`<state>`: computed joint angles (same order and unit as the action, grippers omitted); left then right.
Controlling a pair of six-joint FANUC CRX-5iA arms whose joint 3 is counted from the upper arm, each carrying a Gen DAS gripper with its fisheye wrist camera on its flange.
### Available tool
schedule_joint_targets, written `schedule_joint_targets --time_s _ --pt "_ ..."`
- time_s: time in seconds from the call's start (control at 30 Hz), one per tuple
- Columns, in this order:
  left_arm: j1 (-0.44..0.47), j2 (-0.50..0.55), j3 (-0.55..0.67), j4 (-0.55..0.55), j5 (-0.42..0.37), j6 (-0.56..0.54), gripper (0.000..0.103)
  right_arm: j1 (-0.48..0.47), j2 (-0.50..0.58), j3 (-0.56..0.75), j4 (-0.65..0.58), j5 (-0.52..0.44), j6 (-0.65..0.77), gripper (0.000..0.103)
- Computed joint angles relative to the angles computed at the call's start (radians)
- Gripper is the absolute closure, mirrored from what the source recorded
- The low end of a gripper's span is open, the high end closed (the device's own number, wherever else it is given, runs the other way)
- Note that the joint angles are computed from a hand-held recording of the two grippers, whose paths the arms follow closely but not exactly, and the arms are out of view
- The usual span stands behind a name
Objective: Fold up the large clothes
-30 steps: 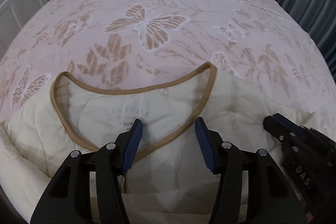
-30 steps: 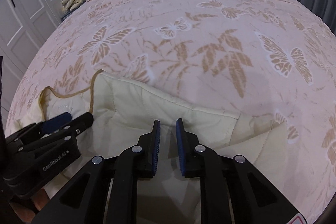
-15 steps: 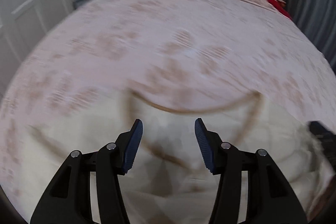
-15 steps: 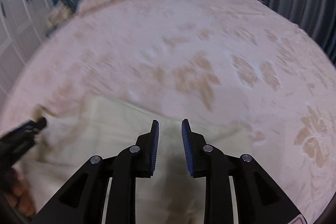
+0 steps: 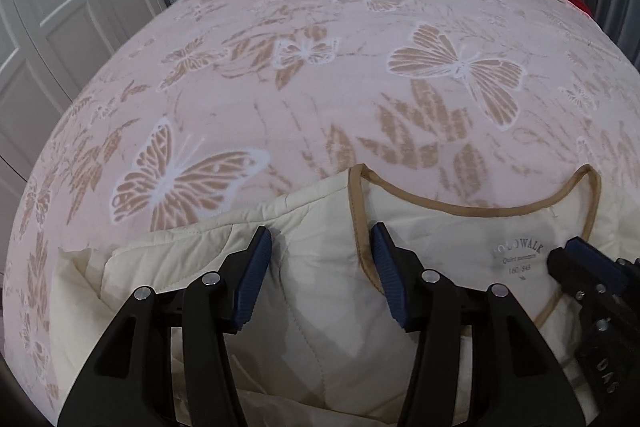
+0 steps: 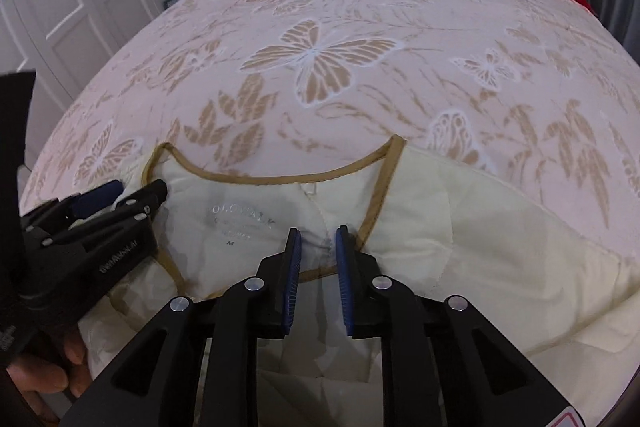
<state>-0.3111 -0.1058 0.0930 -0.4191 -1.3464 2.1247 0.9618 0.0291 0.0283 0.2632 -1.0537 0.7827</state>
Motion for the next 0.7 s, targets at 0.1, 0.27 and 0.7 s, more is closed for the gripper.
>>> schedule_joint_targets --time_s 0.1,0.27,0.7 --pt "-0.009 -0.008 -0.016 -0.022 0.022 0.024 0.052 0.008 -0.021 -0.051 0.036 0.051 -0.042 0.091" --pt "-0.022 -0.005 -0.018 -0.056 0.03 0.042 0.05 0.029 -0.038 -0.104 0.127 0.075 -0.13 0.098" --pt "-0.186 -0.166 0.059 -0.17 -0.213 0.062 0.043 0.217 -0.3 -0.196 0.329 -0.19 -0.392 0.085"
